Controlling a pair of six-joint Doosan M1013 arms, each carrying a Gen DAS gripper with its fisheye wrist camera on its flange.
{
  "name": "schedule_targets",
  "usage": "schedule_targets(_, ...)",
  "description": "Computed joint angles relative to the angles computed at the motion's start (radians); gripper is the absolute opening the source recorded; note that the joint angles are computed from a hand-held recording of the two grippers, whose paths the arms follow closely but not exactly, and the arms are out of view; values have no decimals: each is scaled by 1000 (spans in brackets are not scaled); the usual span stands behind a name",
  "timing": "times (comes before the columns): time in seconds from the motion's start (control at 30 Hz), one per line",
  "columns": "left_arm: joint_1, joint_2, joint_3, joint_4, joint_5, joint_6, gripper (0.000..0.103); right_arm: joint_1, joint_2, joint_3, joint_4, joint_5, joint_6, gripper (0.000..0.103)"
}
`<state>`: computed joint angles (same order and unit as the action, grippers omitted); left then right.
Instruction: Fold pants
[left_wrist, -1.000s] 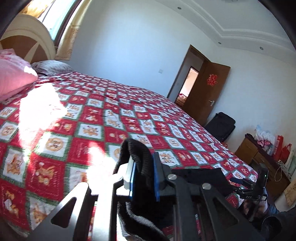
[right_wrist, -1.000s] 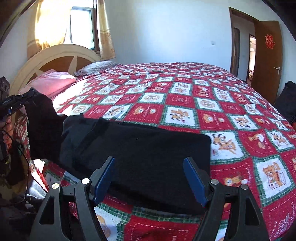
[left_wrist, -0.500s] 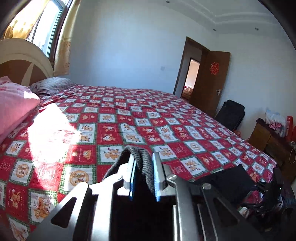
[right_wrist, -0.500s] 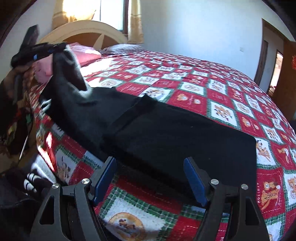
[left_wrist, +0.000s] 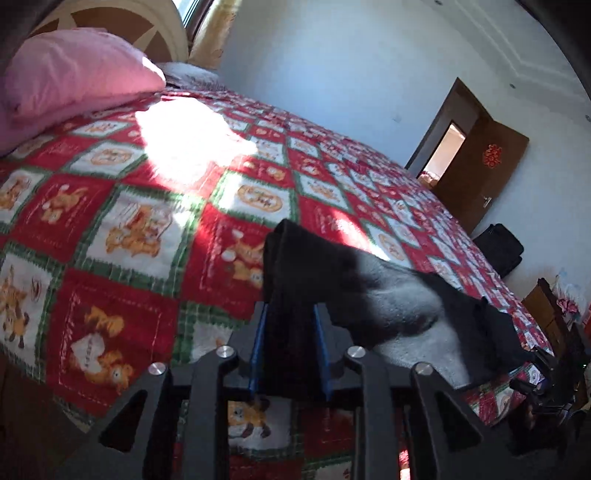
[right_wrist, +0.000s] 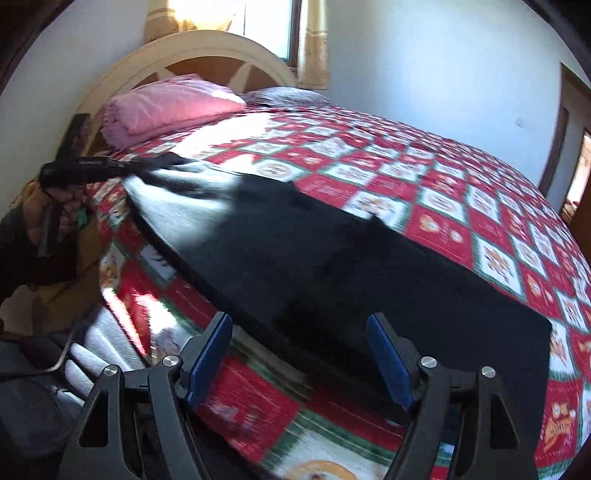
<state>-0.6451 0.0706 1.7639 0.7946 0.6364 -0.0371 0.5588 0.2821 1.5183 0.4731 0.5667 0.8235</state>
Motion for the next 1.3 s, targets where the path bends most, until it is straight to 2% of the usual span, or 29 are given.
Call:
schedule_targets(0.03,2,1,8,2,-10,-24,35,6,0,2,7,2,-25,76)
schedule_targets(0.07,1,-1,16,18,-14,-54,47,13,0,5,11,3,-51,76)
schedule_targets(0.17,3,-11,34,38,-29,-116,66,31,-4,23,-15,4,-114,76)
schedule_targets(0.3,3,-16,44,1,-63,-138,66,45,-8,40,-31,-3,-164,76)
schedule_targets(0.37,2,-15,42,-20,-76,-119,64,45,-11,44,-1,-4,-190,76)
schedule_targets(0.5,-3,7,11,-75,-26,-61,54,44,-9,43,4,-12,-181,76)
schedule_targets(0.57,-6,12,2,-81,-1,-50,41,42,-7,41,4,-12,-166,76)
schedule_targets(0.6,-9,12,1,-72,3,-53,38,40,-7,40,7,-11,-159,76)
schedule_targets(0.63,-9,9,6,-60,-4,-67,27,39,-6,39,10,-12,-153,76)
schedule_targets(0.67,-8,2,16,-42,-33,-97,21,37,-5,37,13,-13,-146,76)
schedule_targets(0.8,-41,-21,28,184,-53,-249,18,26,-6,34,27,-28,-119,76)
schedule_targets(1.03,-44,-37,7,396,-127,-403,17,-11,-8,11,25,-27,22,76)
schedule_targets(1.23,-47,1,-84,561,-221,-440,16,-66,-26,7,10,-52,172,77)
schedule_targets(1.3,-47,28,-133,560,-260,-391,16,-92,-33,8,-4,-59,246,77)
